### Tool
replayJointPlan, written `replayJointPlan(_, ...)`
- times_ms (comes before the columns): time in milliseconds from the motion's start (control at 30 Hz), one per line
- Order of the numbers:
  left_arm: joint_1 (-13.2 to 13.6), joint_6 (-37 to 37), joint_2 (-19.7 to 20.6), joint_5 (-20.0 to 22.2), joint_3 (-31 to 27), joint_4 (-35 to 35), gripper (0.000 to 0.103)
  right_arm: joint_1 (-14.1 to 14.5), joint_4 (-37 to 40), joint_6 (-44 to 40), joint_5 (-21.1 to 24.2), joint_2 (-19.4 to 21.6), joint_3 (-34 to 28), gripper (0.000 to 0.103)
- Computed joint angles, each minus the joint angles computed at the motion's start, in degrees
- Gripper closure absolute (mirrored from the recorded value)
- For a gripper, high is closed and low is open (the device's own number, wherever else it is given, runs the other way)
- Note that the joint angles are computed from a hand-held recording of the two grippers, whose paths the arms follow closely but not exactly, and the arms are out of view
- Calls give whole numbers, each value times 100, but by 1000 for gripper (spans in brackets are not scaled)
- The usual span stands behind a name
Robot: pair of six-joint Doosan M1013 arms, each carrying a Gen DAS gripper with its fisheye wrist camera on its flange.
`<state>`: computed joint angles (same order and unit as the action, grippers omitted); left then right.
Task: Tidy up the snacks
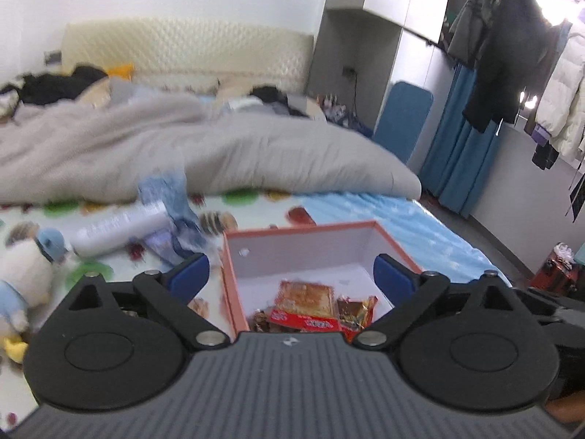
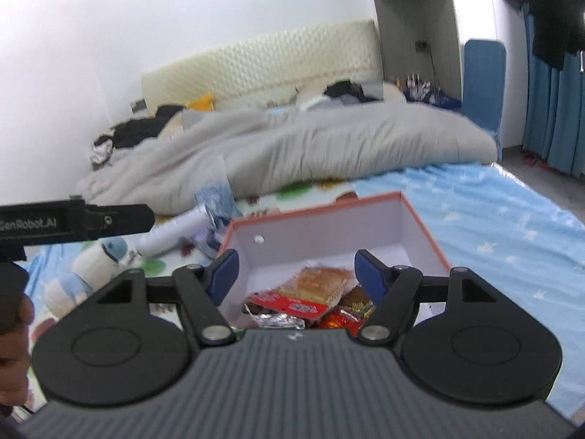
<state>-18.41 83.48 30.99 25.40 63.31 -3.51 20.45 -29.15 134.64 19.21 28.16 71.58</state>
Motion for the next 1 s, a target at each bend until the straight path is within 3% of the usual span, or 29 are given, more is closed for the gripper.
replayJointPlan(67,-34,-240,-175,-87,183,308,4,51,-555,524,-70,-156,176,31)
replayJointPlan(367,-92,-117,-872,-402,938,165,0,224,-2065,2076,-97,-708,785,31)
replayJointPlan(500,-180,-837,-1069,-389,1184,1066,0,298,-3276,3533,-116,-921,1069,31)
replayJointPlan(633,-212,-927,-1256,-290,1417,1153,0,359,-3520,3699,54,-1003,1186,31)
replayJointPlan(767,-240,-929,-1431,-290,1643,1241,0,396,-3305,3445,104,-1073,1308,31)
replayJointPlan(1000,-358,-1521,-1619,-152,1833,2106,0,465,-3084,3239,155,-1206,1523,31)
